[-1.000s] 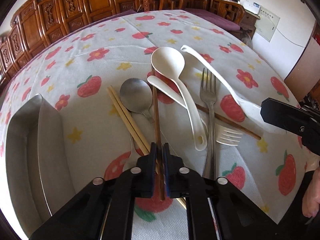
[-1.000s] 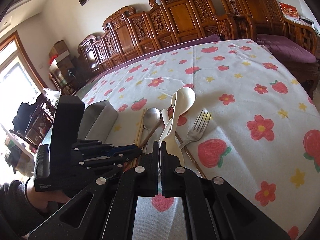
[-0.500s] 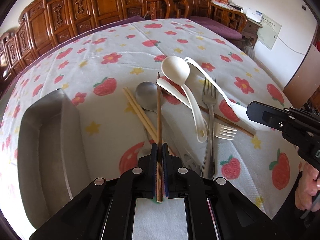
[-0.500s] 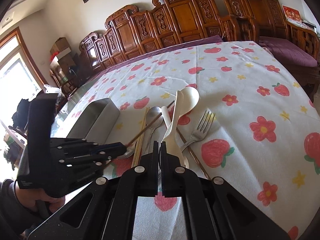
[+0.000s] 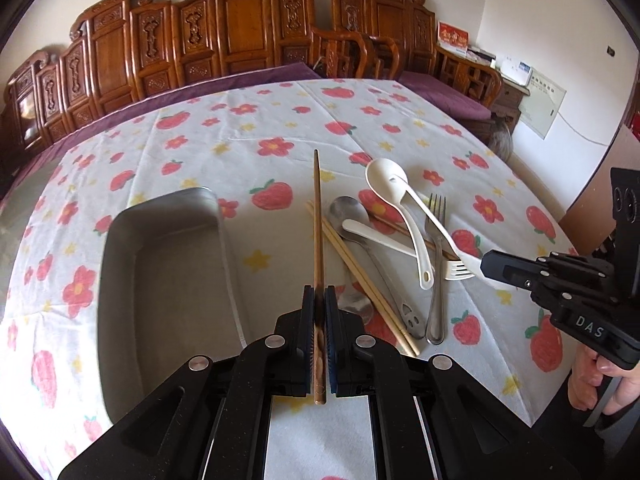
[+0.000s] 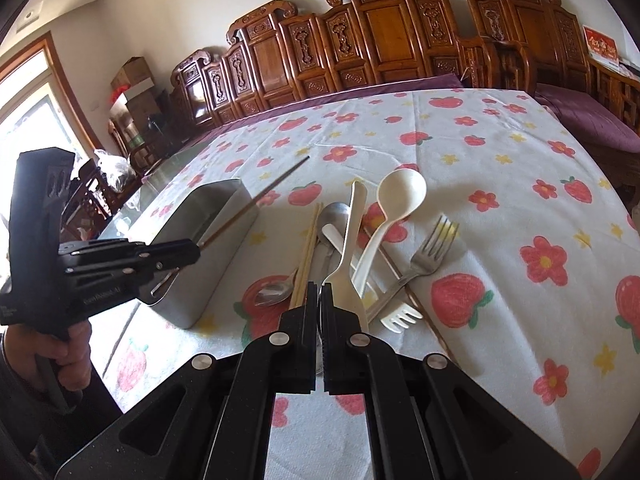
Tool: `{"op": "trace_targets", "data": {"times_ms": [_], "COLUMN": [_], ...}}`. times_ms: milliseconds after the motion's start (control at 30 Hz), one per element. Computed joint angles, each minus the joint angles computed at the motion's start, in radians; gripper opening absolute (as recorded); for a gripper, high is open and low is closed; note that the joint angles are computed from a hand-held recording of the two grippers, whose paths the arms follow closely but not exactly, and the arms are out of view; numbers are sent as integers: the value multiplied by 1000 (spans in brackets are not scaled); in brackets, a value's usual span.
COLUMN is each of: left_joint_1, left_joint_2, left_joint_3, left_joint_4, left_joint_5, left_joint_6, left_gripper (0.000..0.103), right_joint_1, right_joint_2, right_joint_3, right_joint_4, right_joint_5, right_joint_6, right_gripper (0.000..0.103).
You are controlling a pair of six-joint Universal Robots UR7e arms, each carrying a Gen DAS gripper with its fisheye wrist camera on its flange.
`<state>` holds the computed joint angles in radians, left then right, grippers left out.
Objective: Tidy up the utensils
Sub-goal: 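Carry the chopstick in the left gripper and the spoon in the right gripper over the metal tray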
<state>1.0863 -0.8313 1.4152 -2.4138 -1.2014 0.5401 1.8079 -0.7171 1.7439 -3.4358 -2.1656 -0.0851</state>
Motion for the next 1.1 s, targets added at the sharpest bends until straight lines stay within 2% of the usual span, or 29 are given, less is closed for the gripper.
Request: {"op": "trace_targets", "data": {"times_ms": [300,533,800,1100], "left_joint_1": [47,93,122,129], "left_joint_2": [-50,-48,-11,15], "left_joint_3": [-32,-96,-166,-206], "left_joint_4": [34,81,135,166], "left_joint_5": [-37,-68,-17,-14], "left_joint_6": [13,-48,-91,-93], "left_gripper": [4,4,4,4], "right_joint_1": [64,102,131,138], "right_joint_2": [46,96,155,196], "right_joint_3": [-69,-151,-248,-344], "right_joint_4": [56,131,237,324], "right_joint_5": [-62,-84,-75,-60], "right_joint_6": [-33,-33,-28,-21], "right_gripper": [3,3,3,3]}}
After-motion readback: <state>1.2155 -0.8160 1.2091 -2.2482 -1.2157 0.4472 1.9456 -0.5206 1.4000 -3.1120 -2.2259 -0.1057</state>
